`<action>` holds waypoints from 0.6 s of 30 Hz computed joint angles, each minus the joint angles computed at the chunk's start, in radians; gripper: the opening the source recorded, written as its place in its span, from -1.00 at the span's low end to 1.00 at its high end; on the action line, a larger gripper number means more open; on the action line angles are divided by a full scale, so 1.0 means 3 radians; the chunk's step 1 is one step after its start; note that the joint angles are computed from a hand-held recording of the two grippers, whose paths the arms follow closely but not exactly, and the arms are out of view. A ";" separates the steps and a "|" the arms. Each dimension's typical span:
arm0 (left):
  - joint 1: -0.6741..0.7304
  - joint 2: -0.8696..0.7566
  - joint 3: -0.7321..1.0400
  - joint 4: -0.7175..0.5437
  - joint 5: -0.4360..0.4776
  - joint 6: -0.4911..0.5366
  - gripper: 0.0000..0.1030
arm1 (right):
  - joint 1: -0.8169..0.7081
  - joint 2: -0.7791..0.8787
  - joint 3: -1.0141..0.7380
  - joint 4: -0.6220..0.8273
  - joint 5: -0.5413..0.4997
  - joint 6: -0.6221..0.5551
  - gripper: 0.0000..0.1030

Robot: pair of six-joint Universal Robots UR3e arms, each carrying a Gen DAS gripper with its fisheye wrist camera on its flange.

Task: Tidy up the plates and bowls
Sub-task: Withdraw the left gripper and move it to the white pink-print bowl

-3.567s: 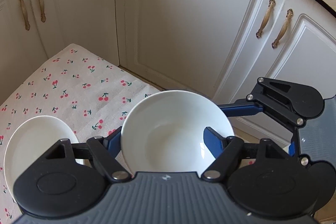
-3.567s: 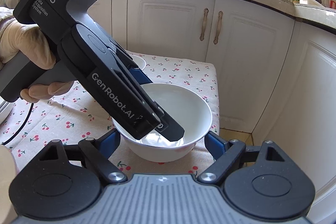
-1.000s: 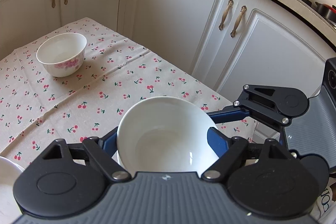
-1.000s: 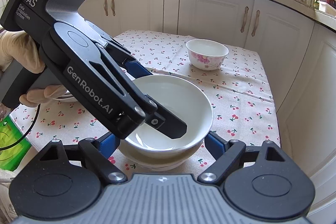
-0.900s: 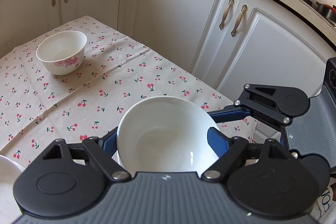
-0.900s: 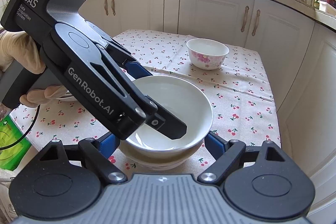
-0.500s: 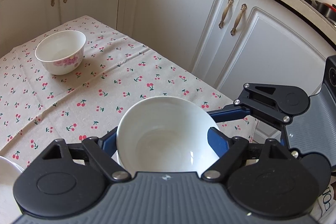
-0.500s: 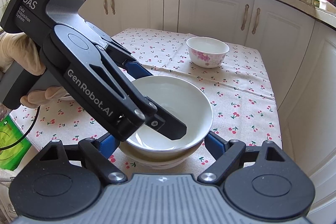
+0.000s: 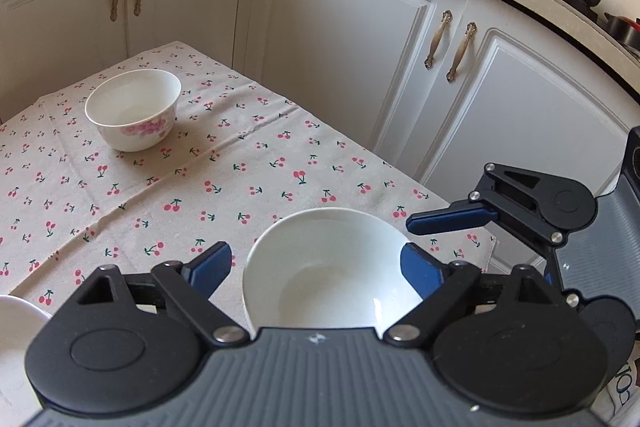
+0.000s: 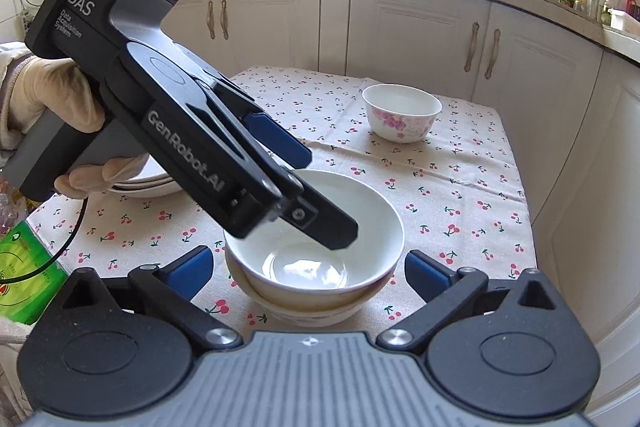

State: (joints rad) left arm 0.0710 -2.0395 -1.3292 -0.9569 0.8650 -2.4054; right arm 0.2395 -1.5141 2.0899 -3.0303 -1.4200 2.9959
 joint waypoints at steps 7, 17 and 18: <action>0.0080 0.0336 -0.0587 0.0595 0.0205 -0.0153 0.77 | -0.0014 -0.0074 0.0043 -0.0060 -0.0093 0.0103 1.00; 0.0234 0.0861 -0.1470 0.1350 0.0232 -0.0397 0.86 | 0.0096 0.0084 -0.0001 -0.0248 -0.0479 0.0377 1.00; 0.0278 0.0892 -0.1522 0.1362 0.0158 -0.0474 0.86 | 0.0142 0.0126 -0.0019 -0.0268 -0.0565 0.0392 1.00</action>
State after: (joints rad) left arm 0.1544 -1.7718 -1.7859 -0.5482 0.9122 -2.5475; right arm 0.2822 -1.4763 2.0843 -3.1107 -1.5897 3.1134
